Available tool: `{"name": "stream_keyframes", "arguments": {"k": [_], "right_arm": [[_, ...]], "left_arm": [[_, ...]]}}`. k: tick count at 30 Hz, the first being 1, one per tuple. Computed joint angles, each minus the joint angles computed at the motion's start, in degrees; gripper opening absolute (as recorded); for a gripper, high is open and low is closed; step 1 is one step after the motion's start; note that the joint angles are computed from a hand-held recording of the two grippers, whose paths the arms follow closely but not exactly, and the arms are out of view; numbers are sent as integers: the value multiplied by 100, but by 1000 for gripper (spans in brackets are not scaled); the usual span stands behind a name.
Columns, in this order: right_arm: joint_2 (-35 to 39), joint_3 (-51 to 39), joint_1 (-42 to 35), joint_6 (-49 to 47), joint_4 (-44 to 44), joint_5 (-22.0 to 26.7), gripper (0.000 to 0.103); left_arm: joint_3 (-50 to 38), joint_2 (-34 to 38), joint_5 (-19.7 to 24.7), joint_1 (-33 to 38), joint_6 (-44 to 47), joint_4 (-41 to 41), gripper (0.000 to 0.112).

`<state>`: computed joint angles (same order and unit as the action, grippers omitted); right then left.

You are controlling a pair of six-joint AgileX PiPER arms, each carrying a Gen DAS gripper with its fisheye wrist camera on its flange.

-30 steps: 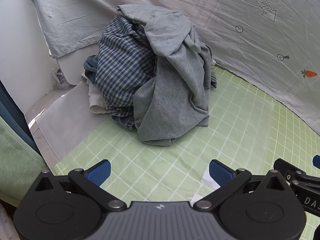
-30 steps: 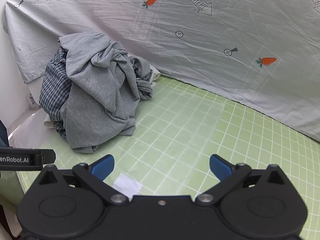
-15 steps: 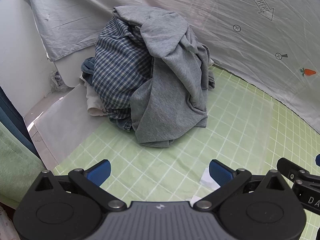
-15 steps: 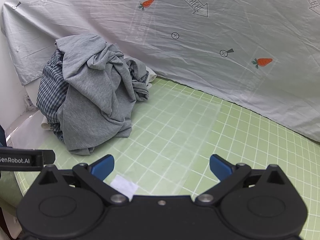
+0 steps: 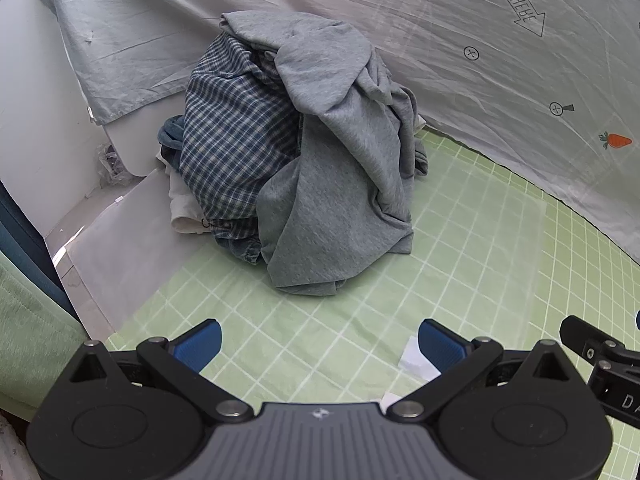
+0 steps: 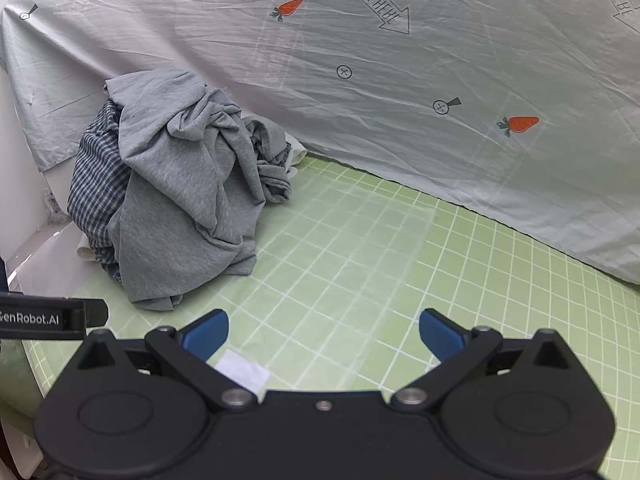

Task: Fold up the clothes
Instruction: 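Move both grippers open toward the clothes heap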

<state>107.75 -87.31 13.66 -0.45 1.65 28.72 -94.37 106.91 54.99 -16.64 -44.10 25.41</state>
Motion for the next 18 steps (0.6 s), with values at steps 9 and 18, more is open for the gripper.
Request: {"name": "stream_keyframes", "arguments": {"k": [9, 18], "right_arm": [[17, -10, -23, -60, 54, 10, 103], [26, -20, -16, 24, -12, 9, 103]], "left_arm": [[-119, 63, 95, 13, 49, -22, 103], [-206, 114, 162, 30, 72, -53, 103]]}}
